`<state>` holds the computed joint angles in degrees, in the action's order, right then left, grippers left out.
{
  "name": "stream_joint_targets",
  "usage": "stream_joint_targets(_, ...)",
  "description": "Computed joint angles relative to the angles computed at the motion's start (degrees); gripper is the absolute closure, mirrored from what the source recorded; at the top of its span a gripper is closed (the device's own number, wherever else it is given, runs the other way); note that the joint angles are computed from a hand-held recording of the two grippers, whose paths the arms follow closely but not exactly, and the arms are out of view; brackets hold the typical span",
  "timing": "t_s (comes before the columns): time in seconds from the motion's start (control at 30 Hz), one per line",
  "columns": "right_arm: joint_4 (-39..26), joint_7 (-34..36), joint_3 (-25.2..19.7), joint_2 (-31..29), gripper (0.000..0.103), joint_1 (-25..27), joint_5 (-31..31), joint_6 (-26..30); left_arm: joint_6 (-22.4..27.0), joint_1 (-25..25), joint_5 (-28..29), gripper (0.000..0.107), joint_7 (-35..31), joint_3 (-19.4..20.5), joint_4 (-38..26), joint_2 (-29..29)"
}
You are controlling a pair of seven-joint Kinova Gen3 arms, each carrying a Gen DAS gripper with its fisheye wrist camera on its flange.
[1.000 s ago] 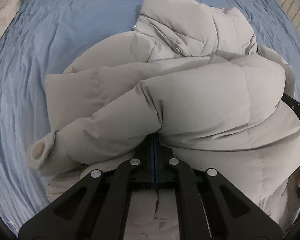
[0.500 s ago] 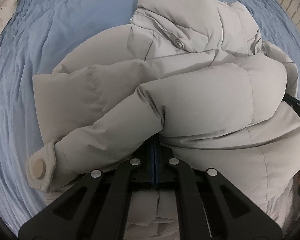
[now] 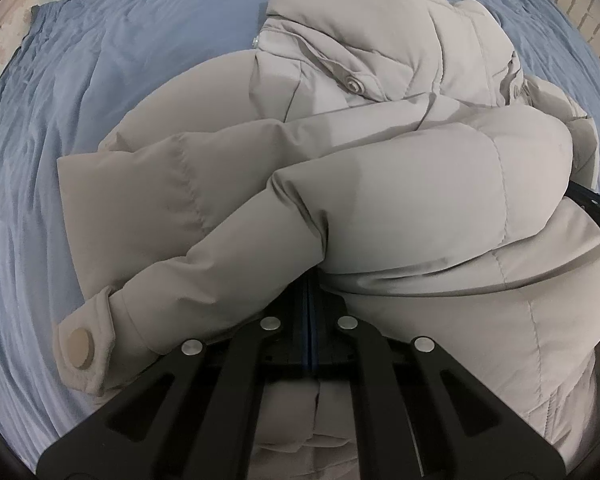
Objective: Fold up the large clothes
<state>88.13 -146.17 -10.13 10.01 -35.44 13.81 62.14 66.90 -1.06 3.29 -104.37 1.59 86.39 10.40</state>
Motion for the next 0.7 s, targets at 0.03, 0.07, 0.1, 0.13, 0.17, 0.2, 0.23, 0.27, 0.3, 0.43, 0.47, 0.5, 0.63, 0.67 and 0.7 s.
stream_joint_targets(0.03, -0.1, 0.0, 0.0, 0.1, 0.074, 0.0, 0.0, 0.1, 0.0, 0.0, 0.0, 0.104, 0.0, 0.0, 0.0, 0.0)
stream_joint_targets(0.07, 0.0, -0.1, 0.0, -0.1, 0.074, 0.0, 0.1, 0.2, 0.0, 0.0, 0.0, 0.104, -0.2, 0.0, 0.1, -0.1)
stream_joint_targets(0.1, 0.0, -0.2, 0.0, 0.0, 0.074, -0.1, 0.2, 0.2, -0.1, -0.1, 0.0, 0.104, -0.3, 0.0, 0.2, -0.1)
stream_joint_targets(0.13, 0.0, -0.4, 0.0, 0.0, 0.074, -0.2, 0.3, 0.2, -0.2, -0.1, 0.0, 0.104, -0.4, 0.0, 0.4, -0.3)
stream_joint_targets(0.17, 0.1, -0.5, -0.1, 0.0, 0.074, -0.3, 0.4, 0.2, -0.2, -0.1, -0.1, 0.104, -0.4, 0.0, 0.3, -0.2)
stream_joint_targets(0.2, 0.1, -0.7, -0.1, 0.0, 0.074, -0.3, 0.5, 0.1, -0.3, 0.2, -0.2, 0.104, 0.0, 0.1, 0.0, 0.1)
stream_joint_targets(0.23, 0.2, -0.8, -0.1, -0.1, 0.074, -0.4, 0.6, 0.0, -0.6, 0.3, -0.3, 0.104, 0.0, 0.1, 0.2, -0.1)
stream_joint_targets(0.27, 0.3, -0.9, -0.1, -0.1, 0.074, -0.4, 0.6, -0.1, -1.0, 0.4, -0.5, 0.105, 0.0, 0.1, 0.6, -0.3)
stream_joint_targets(0.3, 0.5, -1.2, -0.1, -0.2, 0.074, -0.5, 0.8, -0.3, -1.6, 0.6, -0.7, 0.105, 0.1, 0.1, 1.3, -0.8)
stream_joint_targets(0.43, 1.7, -1.8, -0.3, -0.7, 0.074, -0.6, 1.3, -1.6, -2.3, 0.5, -0.6, 0.105, -0.2, 0.1, 2.8, -2.1)
stream_joint_targets(0.47, 1.8, -1.9, -0.3, -0.8, 0.074, -0.6, 1.4, -1.7, -2.5, 0.6, -0.7, 0.105, -0.3, 0.1, 3.0, -2.3)
stream_joint_targets(0.5, 2.1, -2.0, -0.4, -0.9, 0.074, -0.6, 1.5, -2.0, -2.9, 0.7, -0.9, 0.105, -0.4, 0.1, 3.5, -2.7)
stream_joint_targets(0.63, 3.1, -2.5, -0.5, -1.4, 0.074, -0.5, 1.7, -2.9, -3.9, 1.6, -2.5, 0.105, 0.5, 0.4, 4.7, -3.7)
stream_joint_targets(0.67, 3.0, -2.3, -0.6, -1.4, 0.074, -0.5, 1.7, -2.7, -4.0, 1.9, -3.0, 0.105, 1.0, 0.4, 4.8, -3.9)
stream_joint_targets(0.7, 2.5, -2.2, -0.6, -1.4, 0.074, -0.2, 0.9, -2.2, -4.0, 2.4, -3.8, 0.105, 1.8, 0.5, 5.0, -4.2)
